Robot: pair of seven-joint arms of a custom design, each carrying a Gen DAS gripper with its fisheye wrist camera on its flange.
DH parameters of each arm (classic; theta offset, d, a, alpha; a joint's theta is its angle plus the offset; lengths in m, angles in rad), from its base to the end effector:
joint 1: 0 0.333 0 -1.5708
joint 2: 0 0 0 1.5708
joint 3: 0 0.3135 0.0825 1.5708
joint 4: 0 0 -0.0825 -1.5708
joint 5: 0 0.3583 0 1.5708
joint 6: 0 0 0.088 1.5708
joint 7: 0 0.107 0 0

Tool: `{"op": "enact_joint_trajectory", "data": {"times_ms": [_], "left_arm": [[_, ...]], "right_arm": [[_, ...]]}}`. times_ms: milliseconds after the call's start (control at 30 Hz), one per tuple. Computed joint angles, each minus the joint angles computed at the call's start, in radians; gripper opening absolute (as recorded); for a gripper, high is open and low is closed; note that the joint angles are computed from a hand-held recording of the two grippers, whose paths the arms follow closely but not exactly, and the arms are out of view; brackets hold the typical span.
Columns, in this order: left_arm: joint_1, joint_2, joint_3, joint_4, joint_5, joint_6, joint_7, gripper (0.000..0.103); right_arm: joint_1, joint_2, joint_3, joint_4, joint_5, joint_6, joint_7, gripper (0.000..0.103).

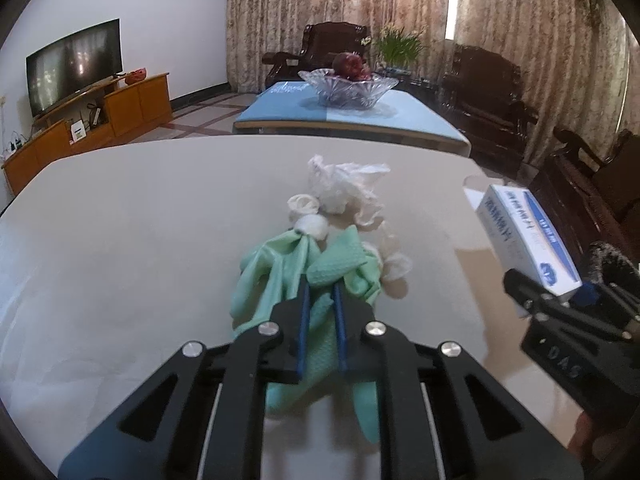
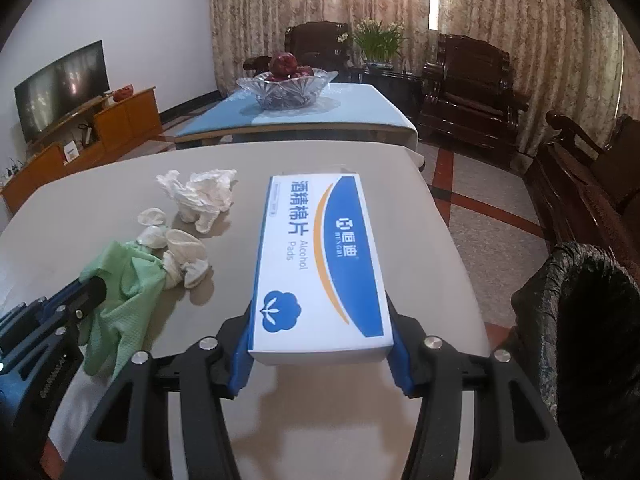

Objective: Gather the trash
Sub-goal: 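Grasp the white alcohol-pad box with the right gripper while the left gripper grasps a green glove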

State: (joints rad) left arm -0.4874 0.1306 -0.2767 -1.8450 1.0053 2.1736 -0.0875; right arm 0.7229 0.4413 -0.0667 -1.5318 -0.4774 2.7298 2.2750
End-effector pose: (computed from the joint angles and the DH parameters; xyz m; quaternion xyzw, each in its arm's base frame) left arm 0.4590 -0.3851 0.4982 -0.7536 0.5078 -0.2523 0.3325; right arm 0.5432 0.4517 0.4956 -0.7469 0.5311 -0.2163 0.3366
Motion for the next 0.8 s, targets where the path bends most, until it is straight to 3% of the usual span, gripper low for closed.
{"op": "enact_joint_trajectory", "data": {"times_ms": [800], "left_arm": [[-0.047, -0.021, -0.033, 0.067, 0.036, -0.073, 0.028, 0.005]], "right_arm": [[-0.058, -0.165, 0.049, -0.159, -0.015, 0.034, 0.008, 0.054]]}}
